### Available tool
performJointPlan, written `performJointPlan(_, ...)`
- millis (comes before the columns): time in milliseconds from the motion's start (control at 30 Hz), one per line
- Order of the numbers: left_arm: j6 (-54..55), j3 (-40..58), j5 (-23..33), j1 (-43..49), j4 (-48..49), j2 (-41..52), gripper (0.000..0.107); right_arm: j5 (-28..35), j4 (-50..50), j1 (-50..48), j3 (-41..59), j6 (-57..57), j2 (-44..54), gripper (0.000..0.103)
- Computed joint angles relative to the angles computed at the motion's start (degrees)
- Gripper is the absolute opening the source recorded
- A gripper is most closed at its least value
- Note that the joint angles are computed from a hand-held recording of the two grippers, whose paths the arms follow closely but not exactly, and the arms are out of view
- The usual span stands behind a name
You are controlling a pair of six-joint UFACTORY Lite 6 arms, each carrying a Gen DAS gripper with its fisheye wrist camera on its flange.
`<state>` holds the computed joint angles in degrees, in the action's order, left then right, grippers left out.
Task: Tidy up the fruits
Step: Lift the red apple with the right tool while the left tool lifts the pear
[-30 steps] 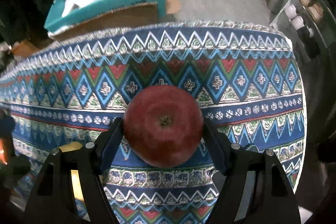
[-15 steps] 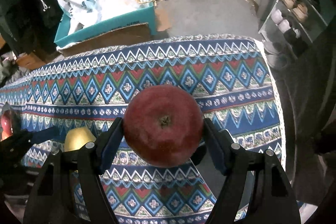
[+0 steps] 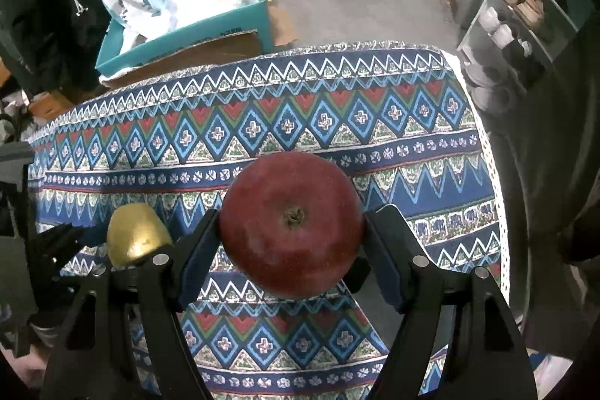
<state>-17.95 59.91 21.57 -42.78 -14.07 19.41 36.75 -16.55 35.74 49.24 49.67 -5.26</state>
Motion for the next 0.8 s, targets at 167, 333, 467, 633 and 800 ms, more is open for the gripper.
performJointPlan(167, 0.24, -0.82, -0.69, -0.33, 0.15, -0.6, 0.069, -0.06, -0.13, 0.29, -0.53, 0.5, -0.45, 0.075)
performJointPlan(333, -1.46, -3.54, -0.05, -0.15, 2.17, -4.65, 0.068, 0.67, -1.62, 1.18, -0.43, 1.97, -1.22, 0.075)
performJointPlan(467, -3.36, -4.5, 0.42, -0.13, 5.13, -7.76, 0.068, 1.6, -2.6, 2.1, -0.23, 2.98, -2.18, 0.075)
performJointPlan(633, -3.8, -5.1, 1.49, 0.69, 6.77, -9.68, 0.067, 2.05, -2.82, 3.0, -0.13, 3.93, -2.76, 0.075)
performJointPlan(800, -6.41, -7.1, 1.94, 0.48, 9.69, -14.0, 0.067, 2.9, -3.87, 4.07, 0.18, 5.43, -3.47, 0.075)
